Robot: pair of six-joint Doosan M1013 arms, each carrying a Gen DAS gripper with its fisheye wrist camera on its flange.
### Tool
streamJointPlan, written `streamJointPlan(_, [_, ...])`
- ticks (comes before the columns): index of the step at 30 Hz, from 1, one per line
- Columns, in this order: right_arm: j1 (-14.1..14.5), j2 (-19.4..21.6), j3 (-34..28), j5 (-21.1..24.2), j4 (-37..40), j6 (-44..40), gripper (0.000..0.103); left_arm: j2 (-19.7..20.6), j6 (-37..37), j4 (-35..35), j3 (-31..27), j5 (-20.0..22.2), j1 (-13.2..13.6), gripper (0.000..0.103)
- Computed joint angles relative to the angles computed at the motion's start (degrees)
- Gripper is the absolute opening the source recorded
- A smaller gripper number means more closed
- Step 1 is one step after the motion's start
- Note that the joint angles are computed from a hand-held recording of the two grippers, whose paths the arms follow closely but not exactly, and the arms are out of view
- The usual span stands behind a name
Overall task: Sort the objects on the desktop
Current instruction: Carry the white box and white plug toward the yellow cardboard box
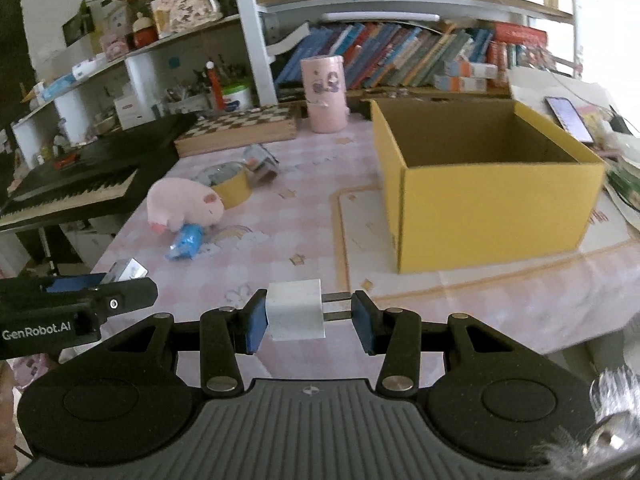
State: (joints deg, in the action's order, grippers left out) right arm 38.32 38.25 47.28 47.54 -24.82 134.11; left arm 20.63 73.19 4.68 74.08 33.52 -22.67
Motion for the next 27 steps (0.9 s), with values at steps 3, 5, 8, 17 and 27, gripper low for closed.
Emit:
streamJointPlan(3, [0.14,-1.17,2.05,0.29,-0.92,2.68,0.042,-0.18,2.09,-1.13,0.13,-0.05,-0.42,0.055])
streamJointPlan(5, [0.15,-1.83,3.17,0.45,-1.47,4.47,0.042,-0.35,3.13,-1.60,0.28,-0.04,-0.65,0.055])
streamJointPlan(8, [0.22,-2.56,4.35,0.53,-2.11,6.24,0.042,-0.57,4.05,-2.03,0.51,-0.15,-0.90,0.055])
streamJointPlan(17, [1.03,-4.05,6.44,1.34,-5.08,9.00,0.042,-0.86,8.23,-5.51,0.85,0.24,-1.30,0.055])
streamJointPlan(27, [1.50,-5.54,8.48,2.00,-6.97,11.02,0.042,-1.20,12.59,-9.46,1.39,-0.34,-1.66,0.055])
